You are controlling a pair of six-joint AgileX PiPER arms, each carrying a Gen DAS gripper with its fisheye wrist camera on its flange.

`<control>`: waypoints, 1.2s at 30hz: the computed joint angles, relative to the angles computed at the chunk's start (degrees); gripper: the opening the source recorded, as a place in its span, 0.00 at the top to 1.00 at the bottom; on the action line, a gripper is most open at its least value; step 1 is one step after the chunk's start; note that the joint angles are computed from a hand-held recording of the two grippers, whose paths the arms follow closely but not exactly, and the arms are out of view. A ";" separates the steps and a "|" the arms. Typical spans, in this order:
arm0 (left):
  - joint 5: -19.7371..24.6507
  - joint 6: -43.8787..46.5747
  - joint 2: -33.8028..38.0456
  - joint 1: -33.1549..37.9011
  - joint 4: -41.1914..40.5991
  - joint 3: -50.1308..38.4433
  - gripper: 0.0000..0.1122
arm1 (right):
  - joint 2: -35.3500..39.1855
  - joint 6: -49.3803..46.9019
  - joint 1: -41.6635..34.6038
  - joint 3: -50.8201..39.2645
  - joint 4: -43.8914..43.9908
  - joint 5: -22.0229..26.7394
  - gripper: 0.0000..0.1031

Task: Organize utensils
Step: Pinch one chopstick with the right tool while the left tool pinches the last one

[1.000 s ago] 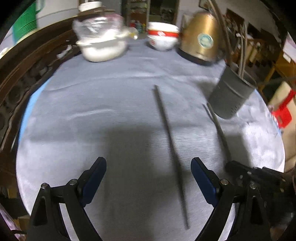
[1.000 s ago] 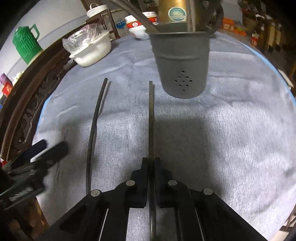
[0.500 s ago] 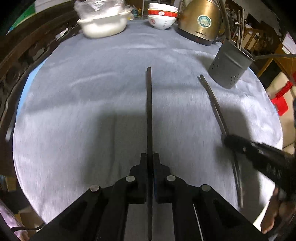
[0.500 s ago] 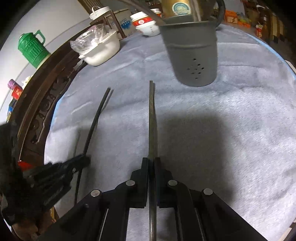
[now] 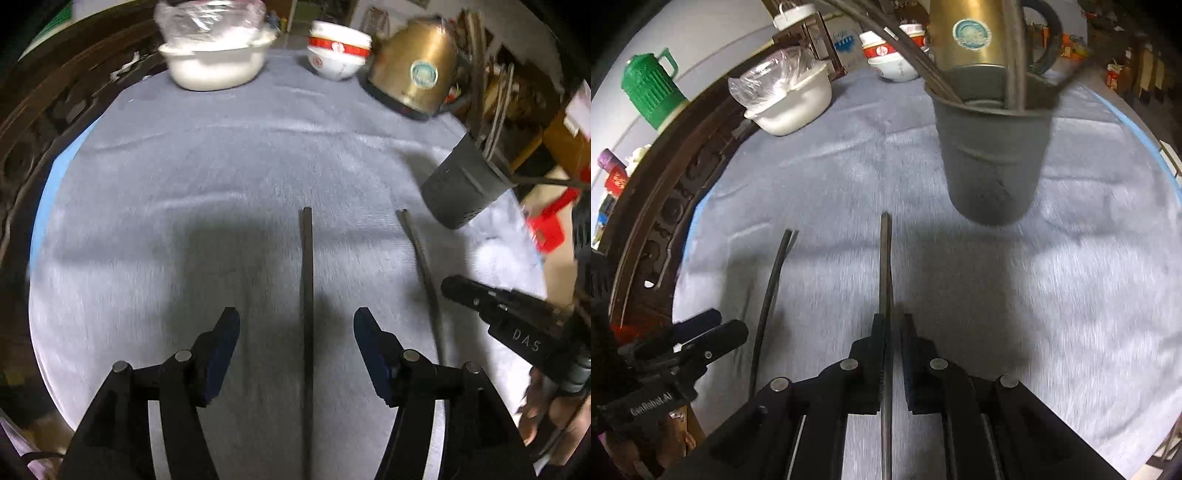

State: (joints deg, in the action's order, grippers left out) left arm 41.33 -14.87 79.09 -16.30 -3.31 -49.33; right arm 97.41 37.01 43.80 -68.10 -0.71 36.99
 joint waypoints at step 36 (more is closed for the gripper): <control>12.71 1.36 21.59 0.23 0.45 -20.61 0.94 | 12.95 -15.43 -6.43 -17.99 7.77 18.08 0.91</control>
State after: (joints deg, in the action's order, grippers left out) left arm 54.03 -13.51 100.68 -16.07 -2.86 -69.94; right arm 110.37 21.58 37.37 -86.09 7.05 55.08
